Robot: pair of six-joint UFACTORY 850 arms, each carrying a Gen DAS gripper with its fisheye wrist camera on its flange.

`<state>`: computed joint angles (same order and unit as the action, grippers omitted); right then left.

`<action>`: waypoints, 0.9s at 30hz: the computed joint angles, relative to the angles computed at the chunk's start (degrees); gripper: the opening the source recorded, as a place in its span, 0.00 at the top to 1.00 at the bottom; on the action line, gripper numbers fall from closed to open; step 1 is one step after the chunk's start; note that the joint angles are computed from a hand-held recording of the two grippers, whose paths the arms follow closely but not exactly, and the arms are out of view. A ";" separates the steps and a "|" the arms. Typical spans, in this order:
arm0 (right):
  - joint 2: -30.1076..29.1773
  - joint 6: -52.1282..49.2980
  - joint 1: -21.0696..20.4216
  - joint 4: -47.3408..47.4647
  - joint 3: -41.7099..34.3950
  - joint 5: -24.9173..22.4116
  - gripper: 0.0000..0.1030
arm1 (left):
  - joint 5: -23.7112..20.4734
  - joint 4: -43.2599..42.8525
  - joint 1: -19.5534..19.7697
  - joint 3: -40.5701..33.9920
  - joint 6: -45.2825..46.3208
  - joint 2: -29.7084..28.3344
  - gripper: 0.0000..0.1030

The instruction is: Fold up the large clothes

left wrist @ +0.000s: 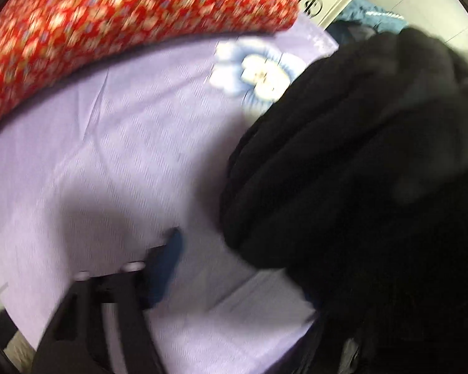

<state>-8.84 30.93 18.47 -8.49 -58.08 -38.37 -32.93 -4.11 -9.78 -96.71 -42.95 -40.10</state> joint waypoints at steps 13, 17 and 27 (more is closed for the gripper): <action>-0.16 -1.93 -0.25 2.65 -0.47 1.37 0.05 | 1.05 26.53 0.12 -10.09 -10.51 4.24 0.89; -0.65 -2.97 0.23 3.13 -1.38 1.94 0.05 | 1.76 18.80 -2.41 -15.81 -0.82 1.86 0.89; 2.61 0.10 -1.81 2.87 1.20 2.13 0.05 | -10.51 -6.87 -16.90 -37.42 31.47 -15.35 0.89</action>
<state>-6.24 31.03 16.67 -5.63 -56.89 -36.24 -43.44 -10.99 -26.69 -134.13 -11.48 -55.45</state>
